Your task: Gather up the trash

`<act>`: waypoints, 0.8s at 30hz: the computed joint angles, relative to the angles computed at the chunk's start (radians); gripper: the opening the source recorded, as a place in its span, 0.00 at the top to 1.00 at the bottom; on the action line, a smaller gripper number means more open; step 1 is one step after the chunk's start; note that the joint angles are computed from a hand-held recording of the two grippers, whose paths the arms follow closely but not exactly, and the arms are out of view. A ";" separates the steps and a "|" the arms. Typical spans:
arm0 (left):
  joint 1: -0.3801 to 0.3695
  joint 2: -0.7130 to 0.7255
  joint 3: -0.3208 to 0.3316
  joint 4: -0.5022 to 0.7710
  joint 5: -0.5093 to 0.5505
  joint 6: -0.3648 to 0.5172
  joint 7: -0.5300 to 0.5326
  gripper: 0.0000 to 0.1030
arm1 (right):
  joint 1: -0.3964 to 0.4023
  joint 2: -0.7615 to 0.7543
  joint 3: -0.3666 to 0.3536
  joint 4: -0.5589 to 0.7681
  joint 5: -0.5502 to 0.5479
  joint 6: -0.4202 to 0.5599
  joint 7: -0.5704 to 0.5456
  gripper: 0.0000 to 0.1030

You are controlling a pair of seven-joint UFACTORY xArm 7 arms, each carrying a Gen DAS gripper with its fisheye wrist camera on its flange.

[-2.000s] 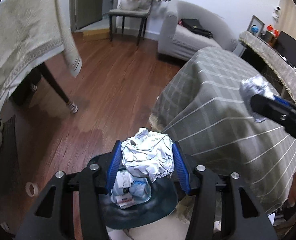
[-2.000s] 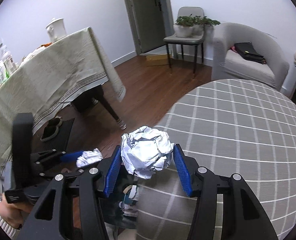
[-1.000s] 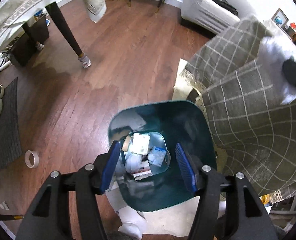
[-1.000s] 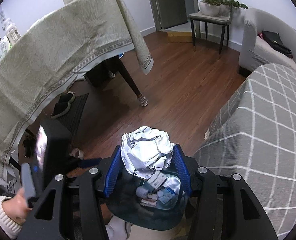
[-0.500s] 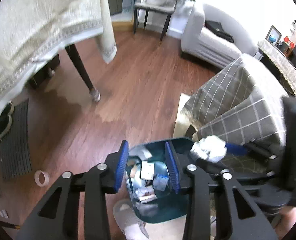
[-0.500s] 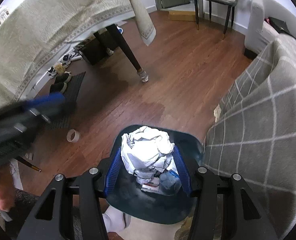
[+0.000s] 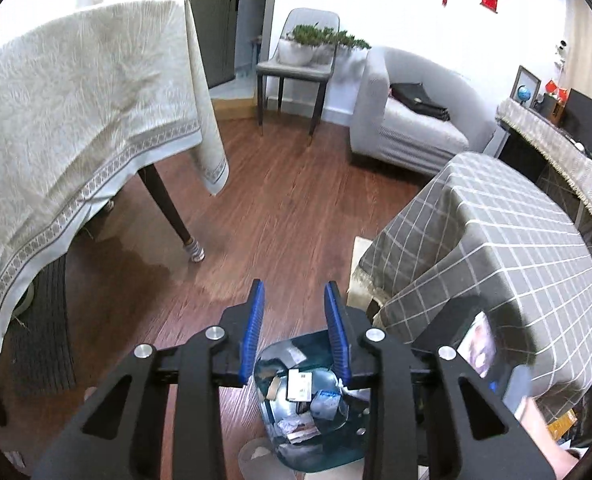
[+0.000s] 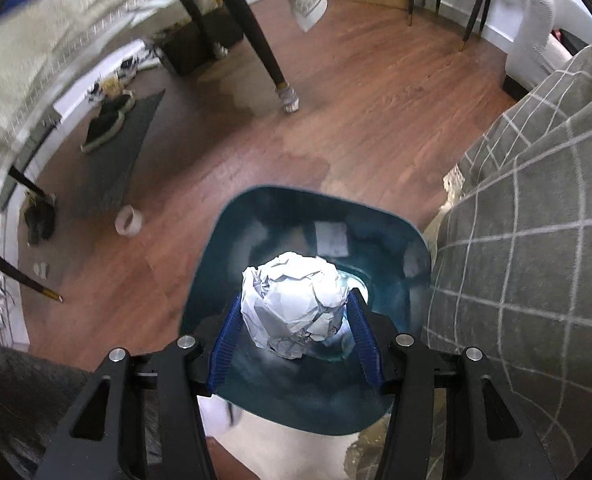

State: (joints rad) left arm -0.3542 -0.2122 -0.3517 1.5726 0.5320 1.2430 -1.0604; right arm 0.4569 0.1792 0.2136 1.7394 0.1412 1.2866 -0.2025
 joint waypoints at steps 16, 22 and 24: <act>0.006 0.029 -0.004 0.098 0.049 0.006 -0.014 0.68 | 0.002 -0.021 -0.002 -0.044 -0.058 0.053 -0.057 0.32; -0.013 0.073 -0.001 0.171 0.079 0.037 0.002 0.67 | -0.003 -0.037 0.003 0.022 -0.001 0.006 -0.079 0.33; -0.024 0.089 0.003 0.197 0.096 0.046 0.005 0.66 | -0.006 -0.047 0.003 0.047 0.019 -0.017 -0.077 0.33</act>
